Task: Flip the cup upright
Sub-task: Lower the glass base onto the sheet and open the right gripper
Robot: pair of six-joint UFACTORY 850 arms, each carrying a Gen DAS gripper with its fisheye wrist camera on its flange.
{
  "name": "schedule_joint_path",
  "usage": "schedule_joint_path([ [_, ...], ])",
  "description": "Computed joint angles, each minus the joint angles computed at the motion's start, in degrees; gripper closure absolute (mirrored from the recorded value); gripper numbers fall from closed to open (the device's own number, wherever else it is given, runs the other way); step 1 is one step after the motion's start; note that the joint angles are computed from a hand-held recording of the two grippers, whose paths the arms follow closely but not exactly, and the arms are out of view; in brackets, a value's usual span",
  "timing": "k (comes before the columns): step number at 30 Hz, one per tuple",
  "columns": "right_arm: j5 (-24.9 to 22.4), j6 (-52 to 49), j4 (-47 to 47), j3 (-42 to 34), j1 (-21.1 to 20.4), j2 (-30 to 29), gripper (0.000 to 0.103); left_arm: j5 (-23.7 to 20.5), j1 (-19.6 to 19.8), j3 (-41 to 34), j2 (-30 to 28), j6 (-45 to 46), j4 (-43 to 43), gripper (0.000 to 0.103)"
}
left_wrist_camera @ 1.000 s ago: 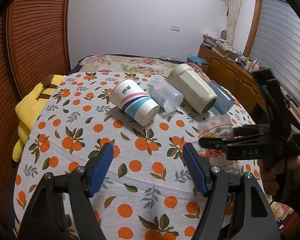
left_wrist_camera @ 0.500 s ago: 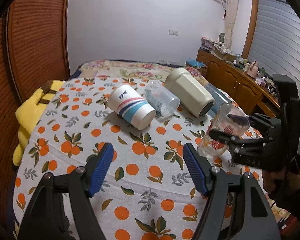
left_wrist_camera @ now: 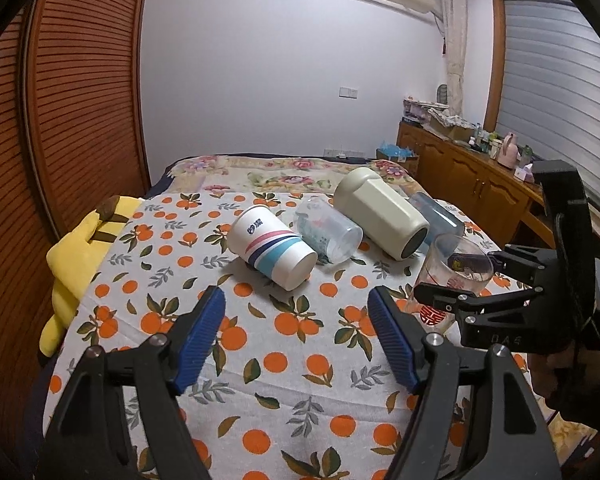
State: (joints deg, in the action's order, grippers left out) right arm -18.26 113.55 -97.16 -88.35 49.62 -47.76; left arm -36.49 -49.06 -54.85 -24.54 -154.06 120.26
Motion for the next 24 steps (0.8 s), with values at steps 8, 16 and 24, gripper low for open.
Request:
schedule_joint_path([
  [8, 0.00, 12.21, -8.84, 2.57, 0.33, 1.33, 0.021, -2.13, -1.12, -0.24, 0.19, 2.29, -1.90, 0.024],
  [16, -4.51, 31.45, -23.14, 9.05, 1.05, 5.30, 0.015, -3.82, -2.13, -1.12, -0.09, 4.66, -4.00, 0.023],
  [24, -15.96, 39.60, -25.10, 17.43, 3.37, 10.31, 0.008, -6.13, -4.00, -2.03, -0.36, 5.99, -4.87, 0.023],
])
